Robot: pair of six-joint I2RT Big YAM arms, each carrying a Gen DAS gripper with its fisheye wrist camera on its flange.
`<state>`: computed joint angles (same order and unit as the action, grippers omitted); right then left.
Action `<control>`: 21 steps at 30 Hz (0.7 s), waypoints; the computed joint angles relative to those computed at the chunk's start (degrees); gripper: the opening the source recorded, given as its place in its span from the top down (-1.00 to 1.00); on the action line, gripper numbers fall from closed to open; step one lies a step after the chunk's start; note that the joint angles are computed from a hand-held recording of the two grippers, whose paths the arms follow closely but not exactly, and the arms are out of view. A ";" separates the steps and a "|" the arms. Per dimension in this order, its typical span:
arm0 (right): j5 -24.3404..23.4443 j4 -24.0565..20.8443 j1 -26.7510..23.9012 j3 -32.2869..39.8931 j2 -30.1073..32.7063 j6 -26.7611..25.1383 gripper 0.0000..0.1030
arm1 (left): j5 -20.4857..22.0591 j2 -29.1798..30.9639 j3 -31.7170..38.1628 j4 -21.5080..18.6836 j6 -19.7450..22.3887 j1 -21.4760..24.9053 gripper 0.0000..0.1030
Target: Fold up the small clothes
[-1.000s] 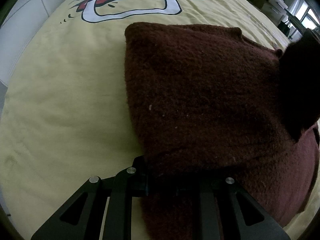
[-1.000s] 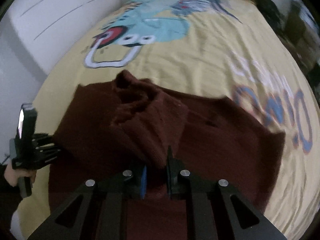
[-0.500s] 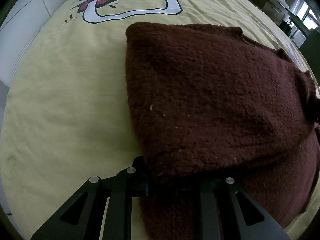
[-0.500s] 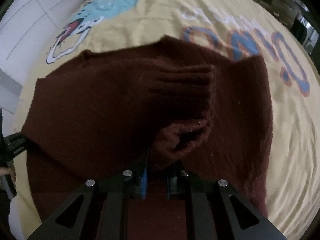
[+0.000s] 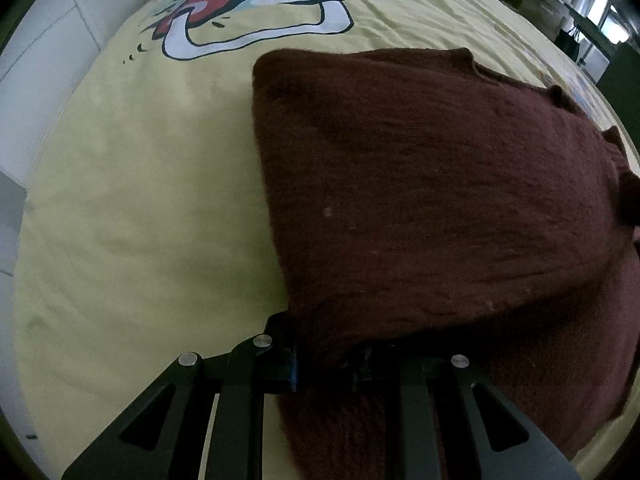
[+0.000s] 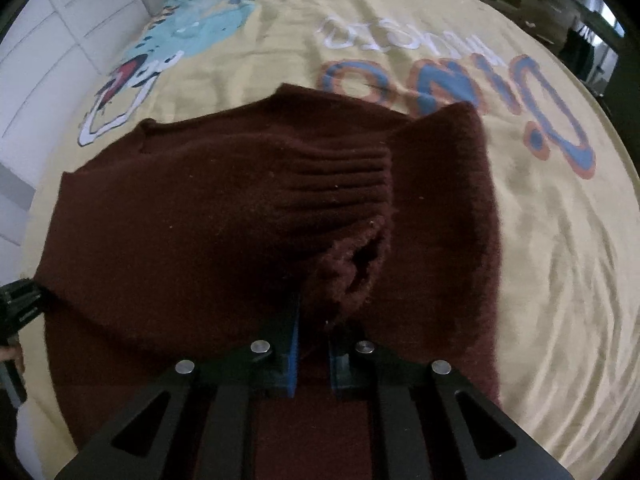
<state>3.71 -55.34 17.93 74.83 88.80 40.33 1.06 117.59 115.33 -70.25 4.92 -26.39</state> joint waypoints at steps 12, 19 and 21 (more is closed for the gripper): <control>1.87 -1.38 0.87 0.23 0.08 -0.82 0.29 | -1.10 -0.99 -0.93 0.25 -1.91 -0.49 0.55; 5.65 -5.84 1.06 0.28 -2.08 -2.61 -0.59 | -4.71 -6.22 -6.38 3.94 -4.41 -0.98 -0.73; 6.49 -5.91 1.07 -0.21 -3.40 -2.95 -0.61 | -4.63 -7.06 -6.57 4.42 -5.10 -1.40 -0.78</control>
